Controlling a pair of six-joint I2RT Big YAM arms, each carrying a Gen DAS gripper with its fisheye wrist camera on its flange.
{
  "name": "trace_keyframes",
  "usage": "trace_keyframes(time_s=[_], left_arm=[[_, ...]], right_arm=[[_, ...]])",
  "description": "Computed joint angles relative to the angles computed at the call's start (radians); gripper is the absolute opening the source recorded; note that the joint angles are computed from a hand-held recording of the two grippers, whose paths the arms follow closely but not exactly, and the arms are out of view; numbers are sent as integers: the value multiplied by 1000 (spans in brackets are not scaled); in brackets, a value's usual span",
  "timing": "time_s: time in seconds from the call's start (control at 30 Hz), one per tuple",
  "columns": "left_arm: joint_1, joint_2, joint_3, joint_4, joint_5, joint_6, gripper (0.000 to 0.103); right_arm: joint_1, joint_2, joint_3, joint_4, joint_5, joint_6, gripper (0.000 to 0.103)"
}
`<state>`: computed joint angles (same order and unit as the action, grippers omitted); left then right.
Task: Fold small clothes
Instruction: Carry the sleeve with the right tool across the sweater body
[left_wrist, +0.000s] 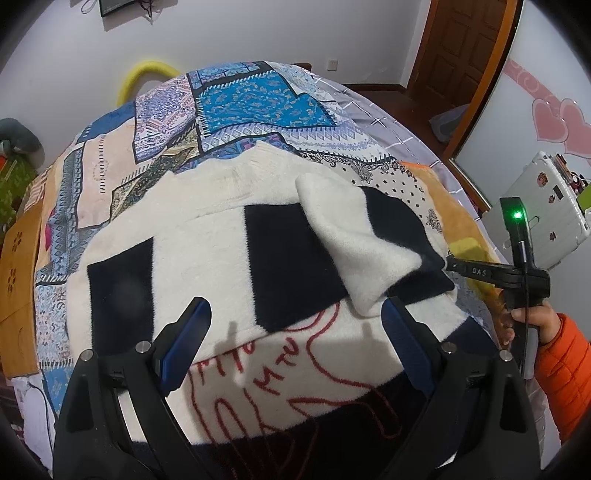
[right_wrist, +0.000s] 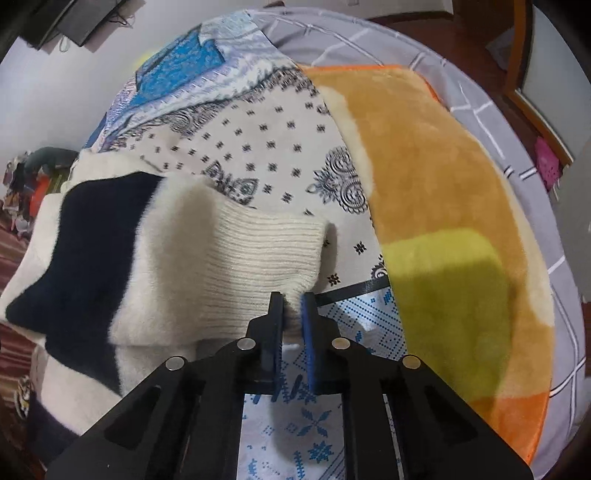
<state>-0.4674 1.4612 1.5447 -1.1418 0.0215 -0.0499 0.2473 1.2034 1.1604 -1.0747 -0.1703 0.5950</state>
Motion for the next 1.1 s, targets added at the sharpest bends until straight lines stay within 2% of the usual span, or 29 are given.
trace_keyframes(time_s=[0.17,0.4,0.77,1.1], left_arm=[[17,-21,-14,5,-6,1,94],[39,-42,-32,13,14,-14,94],[82,-101,-73,35,41,-10,94],[202,-192,-140,56,97,-6,94]], right_arm=[[1,-29,42,2,-16,-17,6],[60,-30,188,6,22,-46,6],[218,105,460,35,29,-98,6],[368,293,684,20,19,-137,3]])
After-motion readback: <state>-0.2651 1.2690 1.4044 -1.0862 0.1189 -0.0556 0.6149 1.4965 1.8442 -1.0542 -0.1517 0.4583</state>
